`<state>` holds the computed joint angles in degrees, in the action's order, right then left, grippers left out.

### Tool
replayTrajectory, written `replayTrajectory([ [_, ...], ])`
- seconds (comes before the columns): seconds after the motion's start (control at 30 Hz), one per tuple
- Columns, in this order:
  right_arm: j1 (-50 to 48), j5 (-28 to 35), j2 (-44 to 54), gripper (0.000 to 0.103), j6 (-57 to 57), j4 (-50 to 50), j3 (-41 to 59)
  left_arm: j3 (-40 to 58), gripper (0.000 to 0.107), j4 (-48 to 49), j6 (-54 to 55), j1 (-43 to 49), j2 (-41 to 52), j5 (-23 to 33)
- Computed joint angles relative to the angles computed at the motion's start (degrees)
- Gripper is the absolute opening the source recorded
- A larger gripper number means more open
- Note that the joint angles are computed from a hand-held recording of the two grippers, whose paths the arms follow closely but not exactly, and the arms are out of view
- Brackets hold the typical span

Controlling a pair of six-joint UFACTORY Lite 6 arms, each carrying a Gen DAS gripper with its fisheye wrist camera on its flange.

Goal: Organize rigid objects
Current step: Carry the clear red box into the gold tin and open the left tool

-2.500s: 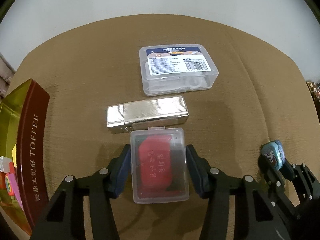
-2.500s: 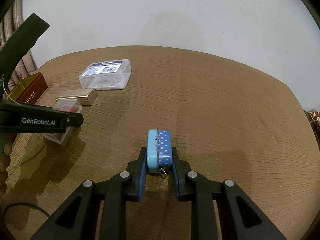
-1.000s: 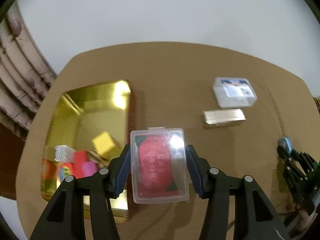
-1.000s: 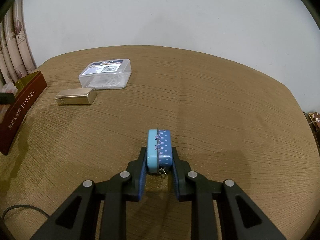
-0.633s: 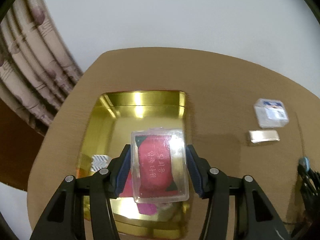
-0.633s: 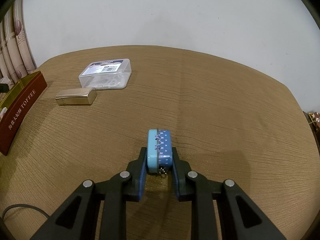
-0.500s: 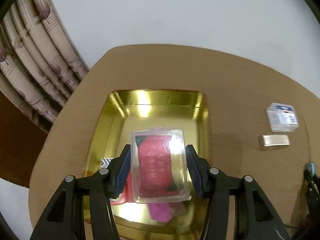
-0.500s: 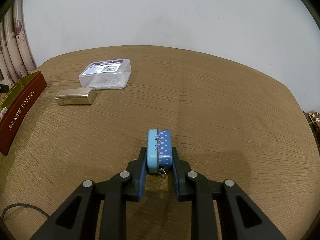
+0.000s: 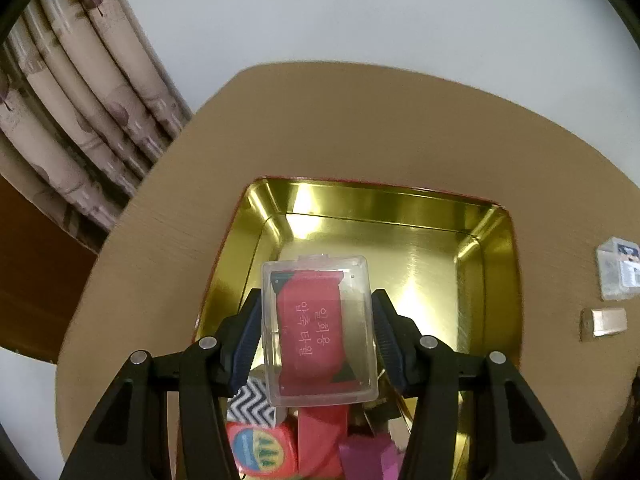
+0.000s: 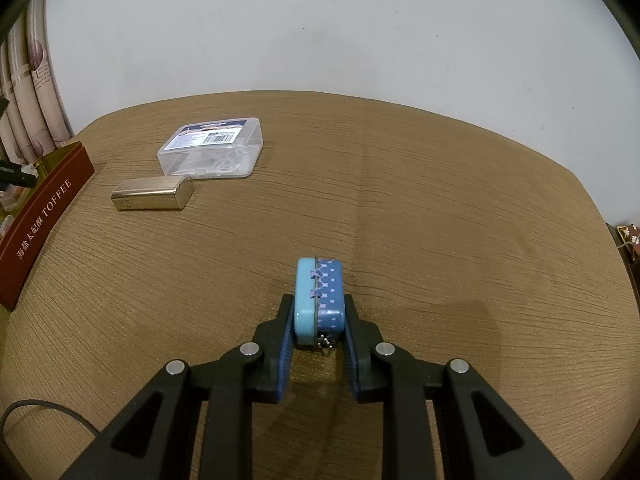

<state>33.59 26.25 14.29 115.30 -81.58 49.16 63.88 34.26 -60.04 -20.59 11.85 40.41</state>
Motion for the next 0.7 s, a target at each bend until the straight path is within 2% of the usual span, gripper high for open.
replayTrajectory([
  [0.27, 0.3, 0.3, 0.2, 0.022, 0.3, -0.1, -0.1, 2.5, 0.05, -1.4, 1.4, 1.1, 6.5, -2.6],
  [0.53, 0.4, 0.6, 0.6, 0.022, -0.2, -0.1, 0.2, -1.4, 0.053, -1.3, 0.7, 2.5, 4.6, -5.0],
  [0.6, 0.5, 0.7, 0.6, 0.022, -0.2, -0.1, 0.2, -2.3, 0.06, -1.8, 1.9, 3.0, 3.9, -5.7],
  [0.7, 0.6, 0.8, 0.5, 0.022, 0.0, -0.2, 0.0, -4.0, 0.064, -1.7, 2.4, 3.3, 1.9, -6.1],
])
